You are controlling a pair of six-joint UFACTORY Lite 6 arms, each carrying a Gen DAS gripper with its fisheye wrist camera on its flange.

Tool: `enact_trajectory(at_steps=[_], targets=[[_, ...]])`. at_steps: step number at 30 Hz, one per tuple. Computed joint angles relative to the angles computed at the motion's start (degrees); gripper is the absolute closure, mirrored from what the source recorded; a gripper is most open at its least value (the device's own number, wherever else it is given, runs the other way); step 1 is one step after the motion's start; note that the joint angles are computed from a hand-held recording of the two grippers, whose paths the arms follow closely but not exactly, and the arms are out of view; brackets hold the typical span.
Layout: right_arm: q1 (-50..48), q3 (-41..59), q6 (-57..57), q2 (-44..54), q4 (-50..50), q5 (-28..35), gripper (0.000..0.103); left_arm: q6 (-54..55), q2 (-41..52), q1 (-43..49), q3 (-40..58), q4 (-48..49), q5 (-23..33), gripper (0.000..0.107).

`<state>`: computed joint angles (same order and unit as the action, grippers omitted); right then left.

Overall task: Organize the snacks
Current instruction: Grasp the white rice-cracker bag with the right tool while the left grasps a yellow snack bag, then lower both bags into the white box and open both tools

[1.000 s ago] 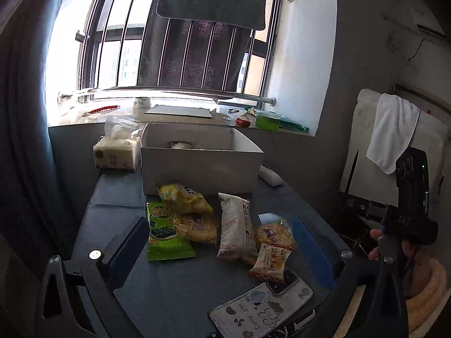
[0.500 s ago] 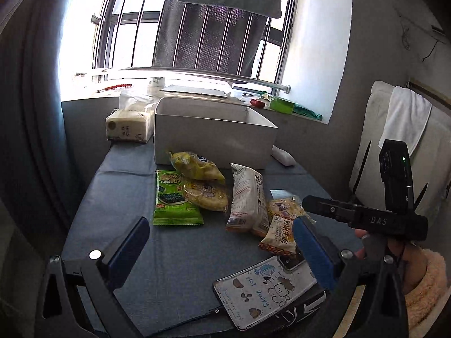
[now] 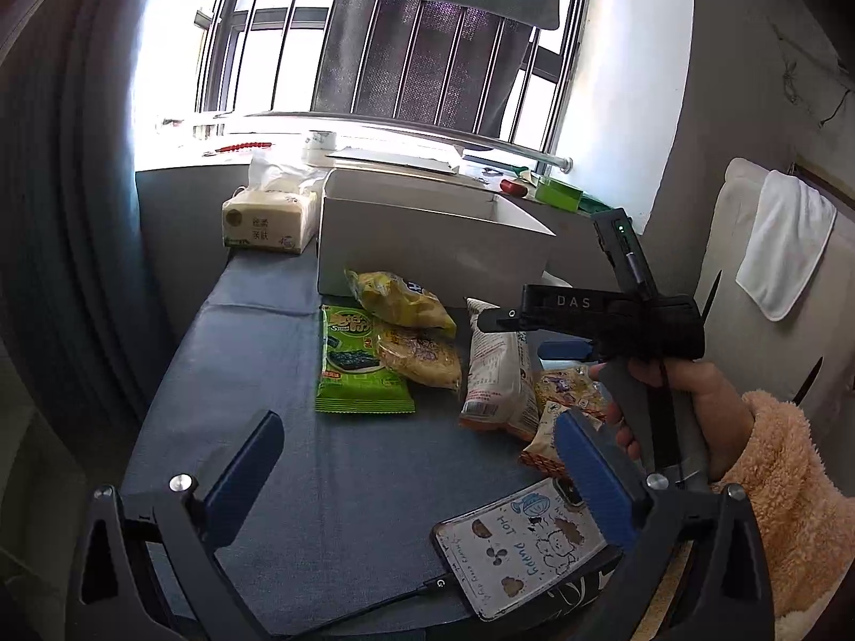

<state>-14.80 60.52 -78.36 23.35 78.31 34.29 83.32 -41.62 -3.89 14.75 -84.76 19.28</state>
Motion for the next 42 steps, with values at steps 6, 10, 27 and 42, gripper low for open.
enact_trajectory(at_steps=[6, 10, 27, 42], targets=[[3.48, 6.83, 10.15, 7.34, -9.22, -4.16, 0.054, 1.37, 1.82, 1.19, 0.32, -1.20, 0.26, 0.004], [2.98, 3.10, 3.39, 4.53, -3.24, -3.49, 0.061, 4.00, 3.27, 2.18, 0.09, -2.82, 0.83, 0.004], [-17.38, -16.37, -12.24, -20.91, 6.32, 18.50, 0.063, 5.60, 50.81, -3.31, 40.10, -8.46, 1.07, 0.004], [-36.30, -23.85, -15.39, -25.88, -1.61, 33.71, 0.063, -41.32, 90.18, -2.89, 87.44, 27.53, 10.79, 0.073]])
